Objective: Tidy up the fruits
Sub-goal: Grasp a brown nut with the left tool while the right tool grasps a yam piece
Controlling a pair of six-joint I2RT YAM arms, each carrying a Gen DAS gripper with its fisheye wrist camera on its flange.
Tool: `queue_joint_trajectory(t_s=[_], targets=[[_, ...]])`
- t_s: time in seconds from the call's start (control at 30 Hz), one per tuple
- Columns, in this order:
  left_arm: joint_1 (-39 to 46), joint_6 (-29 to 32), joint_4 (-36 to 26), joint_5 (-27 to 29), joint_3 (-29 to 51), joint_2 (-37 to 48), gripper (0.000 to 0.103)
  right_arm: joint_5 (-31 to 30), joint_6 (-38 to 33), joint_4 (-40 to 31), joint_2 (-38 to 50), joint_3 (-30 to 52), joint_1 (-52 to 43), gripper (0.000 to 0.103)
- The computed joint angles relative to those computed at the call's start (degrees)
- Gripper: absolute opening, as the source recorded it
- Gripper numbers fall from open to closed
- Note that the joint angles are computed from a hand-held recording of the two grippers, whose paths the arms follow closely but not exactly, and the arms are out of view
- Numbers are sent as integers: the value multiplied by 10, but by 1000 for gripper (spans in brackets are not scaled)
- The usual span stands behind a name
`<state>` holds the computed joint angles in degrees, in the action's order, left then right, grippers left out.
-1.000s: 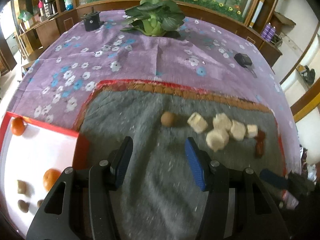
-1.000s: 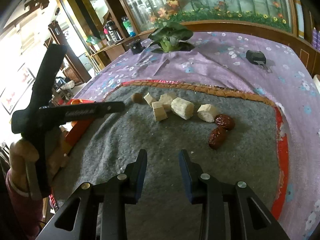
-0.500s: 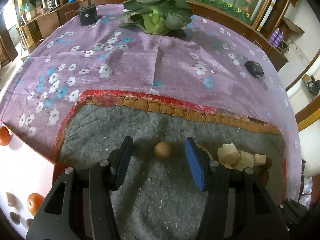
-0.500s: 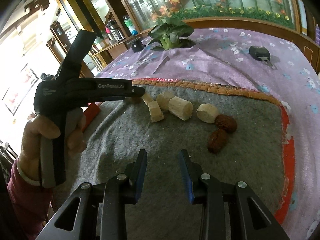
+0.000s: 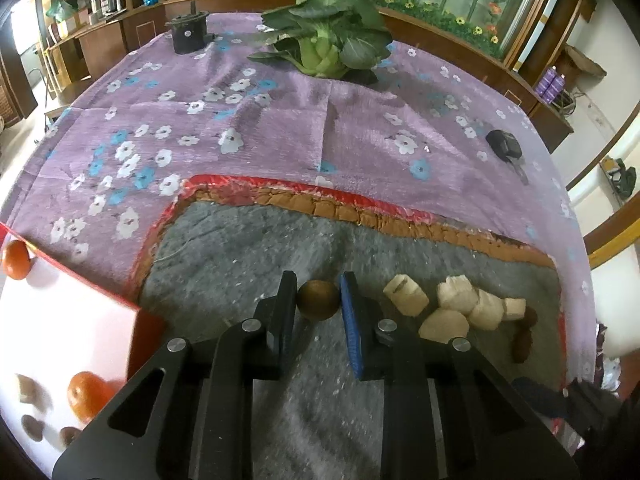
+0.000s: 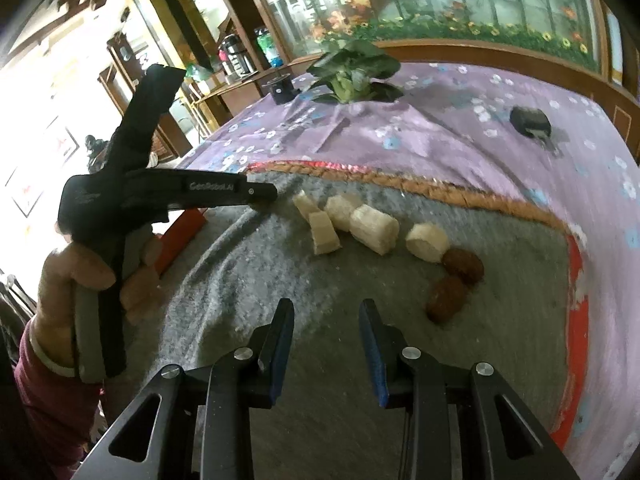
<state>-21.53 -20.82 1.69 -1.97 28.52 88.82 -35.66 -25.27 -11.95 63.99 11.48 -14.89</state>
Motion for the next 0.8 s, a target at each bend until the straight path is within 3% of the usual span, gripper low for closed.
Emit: queue_joint_trajectory(t_s=[0.27,0.6,0.73,0.8], targets=[[19,13,-42,2,-44,-98,21,96,69,72,32,44,152,32],[36,38,-70,-5,-95,-178,21,242,74,147,256,173,301,32],[39,41,-69,-3,-103,-185,21,301,68,166,288,178,333,19],[45,42,-70,2,-106,-186,21,277,73,152,271,174,320,17]])
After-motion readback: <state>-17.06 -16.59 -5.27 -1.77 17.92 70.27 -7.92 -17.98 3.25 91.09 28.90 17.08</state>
